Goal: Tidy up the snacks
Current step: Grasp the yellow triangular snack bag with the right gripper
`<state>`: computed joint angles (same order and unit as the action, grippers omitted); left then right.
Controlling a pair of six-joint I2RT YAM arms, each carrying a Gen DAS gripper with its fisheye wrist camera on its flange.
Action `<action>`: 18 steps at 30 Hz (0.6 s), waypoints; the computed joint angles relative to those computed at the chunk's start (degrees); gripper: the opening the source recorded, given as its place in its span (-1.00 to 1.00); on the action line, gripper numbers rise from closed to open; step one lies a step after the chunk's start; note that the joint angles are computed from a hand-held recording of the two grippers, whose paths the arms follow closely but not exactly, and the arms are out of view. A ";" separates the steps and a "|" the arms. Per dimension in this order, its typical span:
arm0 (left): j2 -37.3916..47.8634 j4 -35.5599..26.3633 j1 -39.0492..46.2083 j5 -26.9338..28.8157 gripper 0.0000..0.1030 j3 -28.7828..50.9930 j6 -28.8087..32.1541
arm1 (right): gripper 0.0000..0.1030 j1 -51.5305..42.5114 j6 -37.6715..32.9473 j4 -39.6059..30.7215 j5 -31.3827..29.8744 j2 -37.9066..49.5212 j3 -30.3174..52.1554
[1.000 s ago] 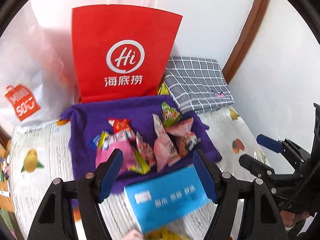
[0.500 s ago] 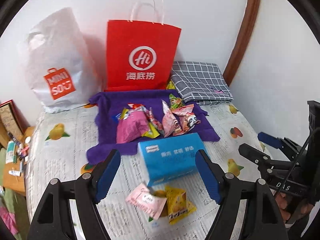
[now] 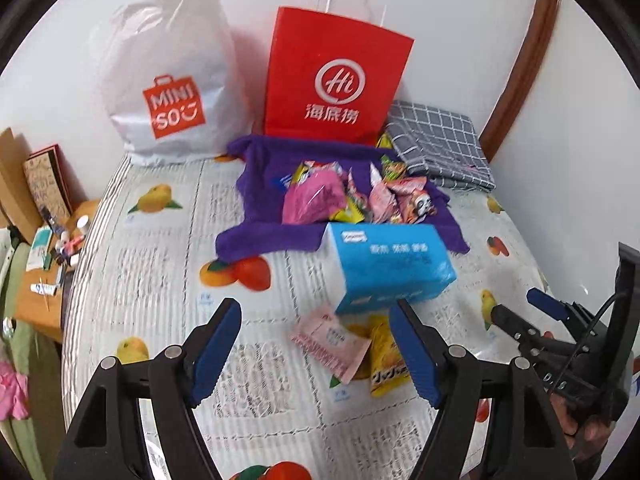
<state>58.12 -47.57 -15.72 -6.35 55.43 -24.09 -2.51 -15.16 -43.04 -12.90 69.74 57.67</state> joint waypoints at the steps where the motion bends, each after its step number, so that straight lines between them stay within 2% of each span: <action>1: -0.22 0.06 0.17 0.06 0.44 -0.44 -0.04 | 0.56 0.73 0.10 0.70 0.18 -0.38 -1.32; 5: -1.24 1.91 2.96 2.86 0.44 -3.30 0.89 | 0.54 2.69 0.84 2.49 -1.89 -0.66 -5.08; 10: -0.97 4.13 5.62 5.33 0.44 -6.44 1.69 | 0.40 4.95 3.01 2.95 -9.22 1.40 -7.93; 18: -0.13 7.08 10.25 8.72 0.44 -10.65 3.89 | 0.17 11.71 7.68 8.82 -7.82 6.21 -10.55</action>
<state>57.99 -40.48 -5.48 2.37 44.78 -20.20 9.20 -7.48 -34.22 -20.72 75.95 47.11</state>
